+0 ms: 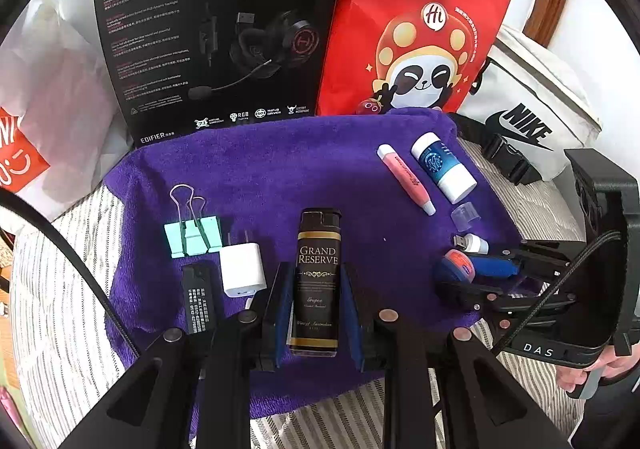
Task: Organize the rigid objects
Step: 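Carry the tube to the towel with the left tool while the right tool lowers the tin there, then set the tube upright beside the charger cube and open the left tool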
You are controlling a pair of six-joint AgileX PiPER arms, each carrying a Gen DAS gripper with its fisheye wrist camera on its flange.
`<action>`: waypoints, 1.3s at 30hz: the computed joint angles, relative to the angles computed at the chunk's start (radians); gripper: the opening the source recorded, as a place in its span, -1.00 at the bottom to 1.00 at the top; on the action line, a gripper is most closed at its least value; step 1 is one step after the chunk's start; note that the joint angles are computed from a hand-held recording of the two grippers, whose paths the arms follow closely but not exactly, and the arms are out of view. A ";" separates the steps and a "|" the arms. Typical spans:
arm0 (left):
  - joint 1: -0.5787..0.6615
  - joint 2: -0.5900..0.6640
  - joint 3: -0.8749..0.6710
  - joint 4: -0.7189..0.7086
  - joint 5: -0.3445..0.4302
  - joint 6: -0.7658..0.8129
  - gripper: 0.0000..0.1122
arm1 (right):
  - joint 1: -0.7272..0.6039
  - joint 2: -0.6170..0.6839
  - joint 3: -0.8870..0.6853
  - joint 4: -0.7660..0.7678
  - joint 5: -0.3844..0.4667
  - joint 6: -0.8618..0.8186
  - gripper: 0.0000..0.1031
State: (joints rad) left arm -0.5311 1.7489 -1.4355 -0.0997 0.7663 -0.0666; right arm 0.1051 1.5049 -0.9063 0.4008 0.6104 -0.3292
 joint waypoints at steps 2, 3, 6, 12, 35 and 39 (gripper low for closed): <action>0.002 0.007 -0.008 -0.002 0.005 0.005 -0.59 | 0.001 0.000 0.000 -0.001 0.001 -0.007 -0.30; 0.002 0.009 -0.010 -0.001 0.005 0.004 -0.59 | -0.002 -0.001 0.000 0.003 0.003 -0.015 -0.30; 0.005 0.018 -0.017 -0.009 0.007 0.010 -0.59 | -0.011 0.002 -0.007 0.017 0.018 -0.038 -0.29; 0.003 0.064 -0.059 -0.013 0.017 0.017 -0.59 | -0.026 0.008 -0.027 0.026 0.050 -0.055 -0.17; -0.031 0.237 -0.228 0.037 0.077 -0.009 -0.59 | -0.101 -0.129 0.032 -0.021 0.096 -0.020 0.00; -0.045 0.243 -0.233 0.061 0.077 -0.025 -0.59 | -0.086 -0.127 0.030 -0.041 0.089 0.003 0.00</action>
State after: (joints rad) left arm -0.5765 1.9921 -1.6685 -0.0385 0.8428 -0.0919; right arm 0.0188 1.3775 -0.8767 0.3600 0.6997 -0.3259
